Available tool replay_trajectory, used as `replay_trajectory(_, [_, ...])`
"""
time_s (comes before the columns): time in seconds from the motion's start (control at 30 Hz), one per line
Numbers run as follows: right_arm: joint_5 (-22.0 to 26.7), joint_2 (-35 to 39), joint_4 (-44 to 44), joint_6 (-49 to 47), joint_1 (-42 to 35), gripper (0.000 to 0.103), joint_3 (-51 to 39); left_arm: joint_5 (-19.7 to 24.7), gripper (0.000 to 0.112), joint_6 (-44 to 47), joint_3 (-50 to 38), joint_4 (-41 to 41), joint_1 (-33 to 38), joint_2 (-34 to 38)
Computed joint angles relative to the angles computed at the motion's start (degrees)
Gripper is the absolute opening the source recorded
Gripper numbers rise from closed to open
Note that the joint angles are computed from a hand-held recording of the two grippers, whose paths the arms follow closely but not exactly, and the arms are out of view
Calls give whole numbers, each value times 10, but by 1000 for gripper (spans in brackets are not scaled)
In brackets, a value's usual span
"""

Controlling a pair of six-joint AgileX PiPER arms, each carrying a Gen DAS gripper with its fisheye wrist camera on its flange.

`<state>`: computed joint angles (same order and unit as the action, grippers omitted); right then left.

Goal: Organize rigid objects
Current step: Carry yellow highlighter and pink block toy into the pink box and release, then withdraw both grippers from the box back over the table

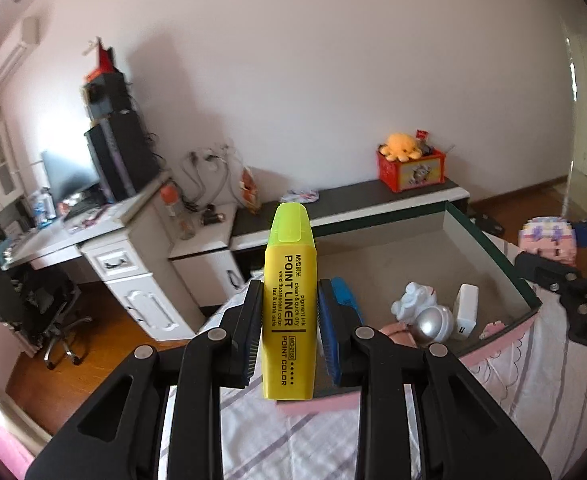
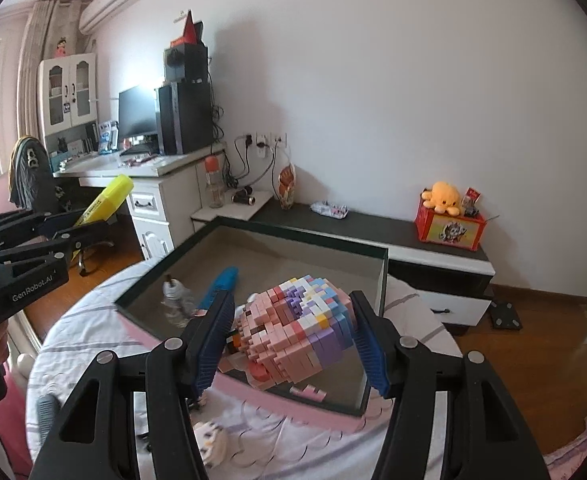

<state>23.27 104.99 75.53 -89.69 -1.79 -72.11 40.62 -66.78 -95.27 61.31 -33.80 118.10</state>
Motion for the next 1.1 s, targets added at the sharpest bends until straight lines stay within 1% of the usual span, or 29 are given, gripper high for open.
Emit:
replay_trajectory(0.07, [1,35,-41,41,3,60,-37,-6,26,46,-37,-42,12,28])
replay_trajectory(0.13, [6,73,-95,96,5,60,-78,13,26,93,-87,-77,15,68])
replay_trajectory(0.2, [11,103,-140,140,6,60,-109,14,26,141,-126,-124,26,101])
replay_trajectory(0.3, [16,137,-197,194,12,60,-140,42,27,205,-194,-174,33,155])
replay_trajectory(0.33, [18,146,-209,206,13,60,-151,45,26,220,-210,-187,35,167])
replay_trajectory(0.37, [19,154,-221,218,14,60,-158,48,25,230,-221,-199,38,177])
replay_trajectory(0.4, [19,161,-232,229,15,60,-166,38,25,223,-220,-196,40,179])
replay_trajectory(0.47, [16,170,-249,244,17,60,-172,54,25,244,-244,-218,43,192])
replay_trajectory(0.53, [20,179,-259,257,16,60,-181,64,25,248,-255,-218,42,202])
replay_trajectory(0.57, [22,182,-266,266,15,60,-184,63,27,248,-252,-220,42,200])
replay_trajectory(0.63, [14,178,-249,252,13,60,-174,60,28,234,-239,-212,43,194])
replay_trajectory(0.7, [19,175,-255,259,12,60,-172,47,29,221,-217,-209,46,181])
replay_trajectory(0.73, [17,171,-248,252,12,61,-166,40,39,205,-199,-201,44,169])
replay_trajectory(0.77, [11,166,-240,246,12,61,-159,29,53,194,-182,-193,47,159])
replay_trajectory(0.8, [8,161,-237,243,11,61,-152,17,61,165,-154,-171,45,142])
replay_trajectory(0.83, [6,154,-222,230,10,65,-143,9,73,136,-127,-146,42,125])
replay_trajectory(0.87, [3,143,-191,202,7,69,-128,-4,80,96,-86,-114,36,98])
replay_trajectory(0.9, [-3,130,-160,175,5,79,-112,-13,83,74,-59,-96,33,79])
replay_trajectory(0.93, [-7,120,-144,160,4,81,-100,-20,89,47,-32,-77,30,61])
replay_trajectory(0.97, [-11,105,-116,132,2,81,-84,-20,93,0,6,-40,22,33])
replay_trajectory(1.03, [-7,75,-69,92,-6,81,-52,-11,95,-78,70,24,4,-13])
replay_trajectory(1.1, [-7,43,-22,48,-11,81,-17,1,98,-133,128,66,-16,-57])
